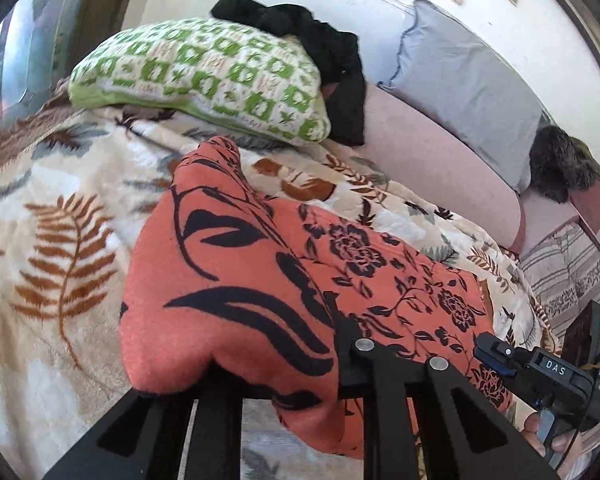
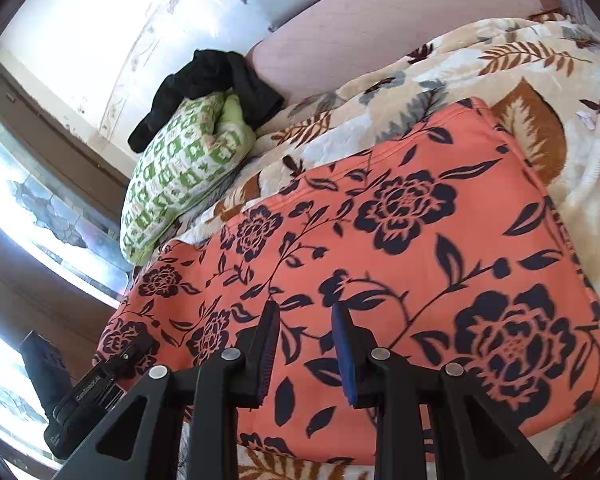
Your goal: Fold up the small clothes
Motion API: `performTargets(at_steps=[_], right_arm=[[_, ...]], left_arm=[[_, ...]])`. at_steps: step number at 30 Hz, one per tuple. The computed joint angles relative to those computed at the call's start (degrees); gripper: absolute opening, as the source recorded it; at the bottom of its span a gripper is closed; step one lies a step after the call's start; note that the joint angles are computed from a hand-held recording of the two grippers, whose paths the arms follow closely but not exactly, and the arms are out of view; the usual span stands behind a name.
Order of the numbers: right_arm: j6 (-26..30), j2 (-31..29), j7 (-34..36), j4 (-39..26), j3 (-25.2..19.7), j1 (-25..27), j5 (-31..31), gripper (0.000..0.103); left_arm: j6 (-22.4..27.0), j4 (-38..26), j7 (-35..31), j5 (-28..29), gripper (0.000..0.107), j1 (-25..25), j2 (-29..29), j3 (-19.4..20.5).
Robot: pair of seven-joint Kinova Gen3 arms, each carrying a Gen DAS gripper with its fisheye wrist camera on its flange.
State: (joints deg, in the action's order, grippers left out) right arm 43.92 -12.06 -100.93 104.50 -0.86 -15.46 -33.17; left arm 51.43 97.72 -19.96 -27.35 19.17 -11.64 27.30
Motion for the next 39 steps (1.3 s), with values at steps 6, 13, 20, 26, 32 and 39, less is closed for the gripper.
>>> performTargets(at_steps=[6,13,20,26,32,39], right_arm=[[5.09,-0.39,12.20,2.05,11.57,0.49,-13.84,0.033],[15.26,3.73,24.31,5.22,22.21,2.22,-29.41,0.067],[22.96,8.41,32.31,8.31,17.82,11.86,-42.01,0.077],[22.91,10.07,30.16,4.78,11.47,13.60,-40.83,0.077],[18.23,9.23,22.27,2.37,5.53,15.30,-34.19,0.077],[12.10,9.29,11.98,-3.12,0.66,12.74,-21.95,0.077]], left_arm=[[5.55,-9.65,-2.18,-8.08,0.017,5.86,8.65,5.35],[10.04,-18.63,-6.75,-9.08,0.017,14.49,22.79,6.86],[12.37,-20.35,-7.87,-11.38,0.040,21.98,25.16,1.99],[4.41,-15.10,-15.53,-4.14,0.080,21.86,18.62,-0.73],[2.53,-7.24,-10.81,-11.54,0.087,25.29,12.02,-4.90],[-0.96,-2.75,-11.35,-5.09,0.087,18.17,7.63,-6.44]])
